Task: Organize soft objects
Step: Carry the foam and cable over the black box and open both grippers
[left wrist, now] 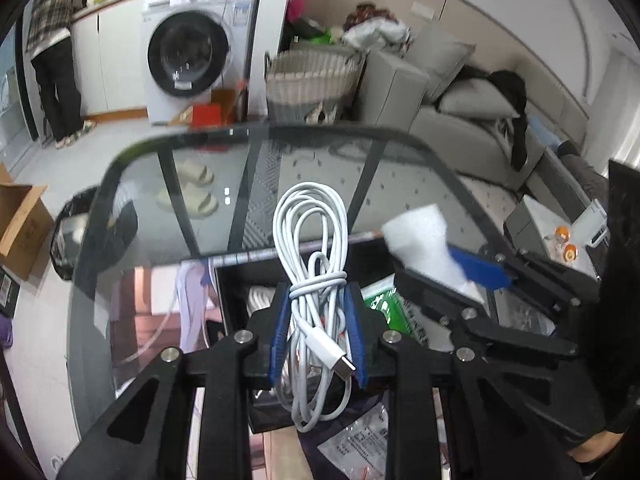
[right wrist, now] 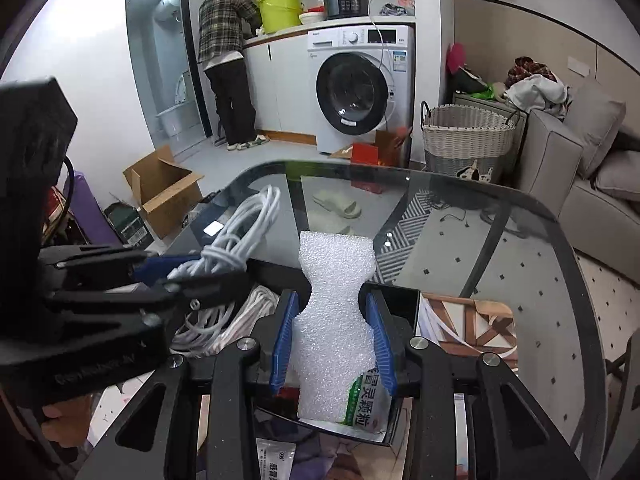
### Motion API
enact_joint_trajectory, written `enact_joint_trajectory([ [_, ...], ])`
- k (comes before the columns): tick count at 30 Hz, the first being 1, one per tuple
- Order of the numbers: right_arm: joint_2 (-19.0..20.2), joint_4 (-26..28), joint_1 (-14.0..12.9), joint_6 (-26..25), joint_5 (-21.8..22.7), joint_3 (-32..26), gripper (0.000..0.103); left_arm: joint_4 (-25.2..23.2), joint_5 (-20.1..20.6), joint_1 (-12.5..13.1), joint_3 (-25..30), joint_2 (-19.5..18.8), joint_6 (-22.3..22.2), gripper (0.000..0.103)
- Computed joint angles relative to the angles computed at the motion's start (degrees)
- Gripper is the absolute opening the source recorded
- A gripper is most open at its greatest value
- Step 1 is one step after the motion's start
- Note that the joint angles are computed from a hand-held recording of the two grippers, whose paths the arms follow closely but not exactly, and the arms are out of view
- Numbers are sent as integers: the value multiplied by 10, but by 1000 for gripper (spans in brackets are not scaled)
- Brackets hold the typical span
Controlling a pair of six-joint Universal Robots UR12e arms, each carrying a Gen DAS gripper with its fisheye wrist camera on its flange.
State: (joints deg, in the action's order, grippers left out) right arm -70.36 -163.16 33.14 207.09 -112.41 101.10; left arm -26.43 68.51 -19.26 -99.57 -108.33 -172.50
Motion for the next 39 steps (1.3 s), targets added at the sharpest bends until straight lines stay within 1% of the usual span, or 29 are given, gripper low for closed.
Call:
enact_joint_trajectory([
  [4, 2, 10, -4, 9, 18, 3, 36, -7, 15, -3, 1, -2, 1, 25],
  [7, 5, 25, -9, 13, 36, 3, 36, -22, 13, -2, 3, -2, -1, 25],
  [10, 3, 26, -17, 20, 52, 8, 36, -33, 12, -2, 7, -3, 4, 25],
  [15, 3, 31, -18, 20, 54, 9, 36, -34, 20, -2, 6, -3, 7, 25],
  [23, 5, 31, -18, 20, 61, 9, 36, -39, 21, -1, 8, -4, 5, 25],
  [30, 3, 47, -18, 25, 65, 7, 36, -33, 39, -4, 6, -4, 9, 26],
  [31, 3, 49, -18, 26, 65, 7, 38, -28, 44, -5, 5, -3, 11, 26],
  [33, 3, 50, -18, 25, 65, 7, 41, -15, 57, -7, 2, -1, 13, 31],
  [34, 3, 50, -18, 25, 64, 7, 43, -8, 61, -7, 0, 0, 11, 36],
  [35, 2, 49, -18, 26, 63, 8, 44, -4, 59, -5, -2, 1, 9, 41],
  [37, 0, 46, -19, 30, 61, 11, 46, -2, 46, 0, -4, 2, 4, 47],
  [39, -3, 42, -19, 35, 59, 14, 48, -1, 40, 3, -5, 3, -2, 49],
])
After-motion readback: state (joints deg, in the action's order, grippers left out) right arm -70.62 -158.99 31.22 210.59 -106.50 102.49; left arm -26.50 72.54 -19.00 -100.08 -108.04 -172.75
